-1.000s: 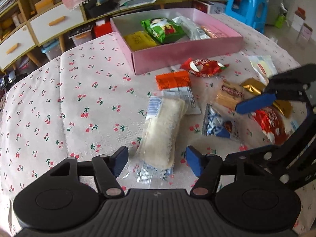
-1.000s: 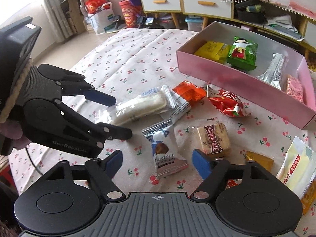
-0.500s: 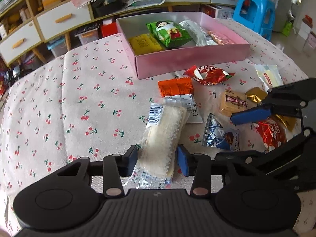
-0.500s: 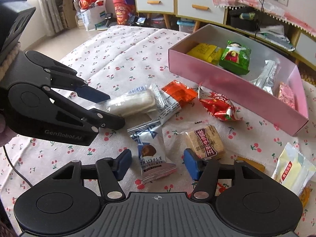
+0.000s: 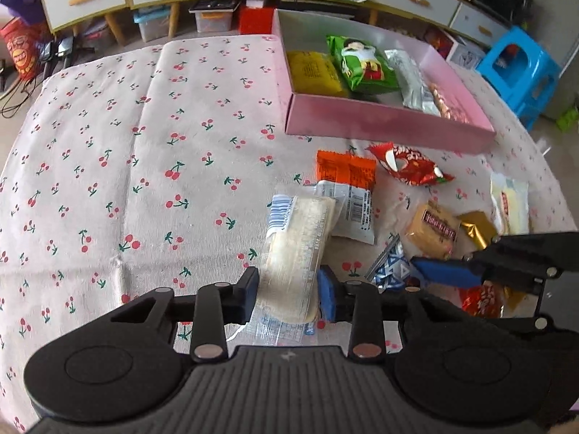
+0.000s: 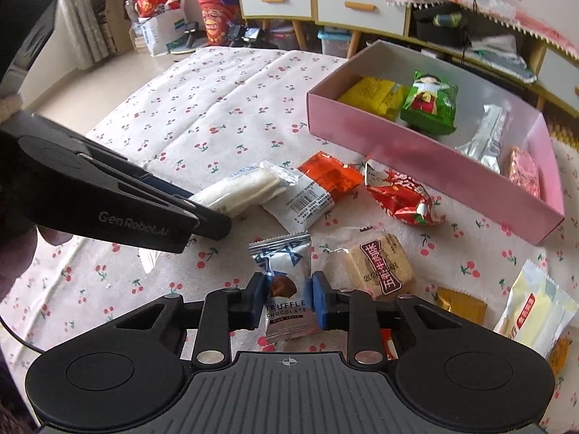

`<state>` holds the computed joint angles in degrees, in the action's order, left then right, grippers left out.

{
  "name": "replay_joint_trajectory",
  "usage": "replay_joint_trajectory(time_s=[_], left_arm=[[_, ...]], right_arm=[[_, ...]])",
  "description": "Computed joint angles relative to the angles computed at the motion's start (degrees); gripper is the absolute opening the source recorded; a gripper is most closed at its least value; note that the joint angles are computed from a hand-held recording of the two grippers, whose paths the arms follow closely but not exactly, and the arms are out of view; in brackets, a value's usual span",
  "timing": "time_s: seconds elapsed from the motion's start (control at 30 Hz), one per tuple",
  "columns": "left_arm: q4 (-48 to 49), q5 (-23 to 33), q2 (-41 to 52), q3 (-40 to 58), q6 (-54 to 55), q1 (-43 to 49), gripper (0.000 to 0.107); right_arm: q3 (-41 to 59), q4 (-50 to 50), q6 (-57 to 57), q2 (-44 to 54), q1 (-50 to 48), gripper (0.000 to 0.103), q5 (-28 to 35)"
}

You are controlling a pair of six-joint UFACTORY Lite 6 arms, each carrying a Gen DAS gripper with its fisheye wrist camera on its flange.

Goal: Organize snacks
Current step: 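Grasp the white bar with the left tool while the right tool grasps the blue-white wrapper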

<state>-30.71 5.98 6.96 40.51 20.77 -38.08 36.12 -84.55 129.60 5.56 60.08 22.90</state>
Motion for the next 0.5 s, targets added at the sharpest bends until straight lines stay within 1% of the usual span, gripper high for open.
replay_joint_trajectory(time_s=[0.1, 0.27, 0.33, 0.4, 0.5], left_arm=[[3.3, 0.6, -1.2, -0.3, -4.3, 0.0, 0.031], [3.0, 1.0, -2.5, -0.4, -5.6, 0.0, 0.03], [1.3, 1.3, -2.9, -0.3, -4.5, 0.1, 0.03], [-3.6, 1.8, -3.6, -0.3, 0.1, 0.5, 0.029], [-4.8, 1.9, -4.7, -0.5, 0.7, 0.3, 0.028]], right_arm=[[0.0, 1.5, -0.9, -1.3, -0.4, 0.025, -1.1], [-0.2, 8.3, -5.4, -4.3, -0.9, 0.025, -2.6], [-0.3, 11.6, -7.7, -5.5, -1.0, 0.025, -2.7], [-0.8, 14.6, -9.9, -7.0, -1.6, 0.025, -3.0], [-2.0, 18.9, -13.0, -10.2, -2.9, 0.025, -3.8]])
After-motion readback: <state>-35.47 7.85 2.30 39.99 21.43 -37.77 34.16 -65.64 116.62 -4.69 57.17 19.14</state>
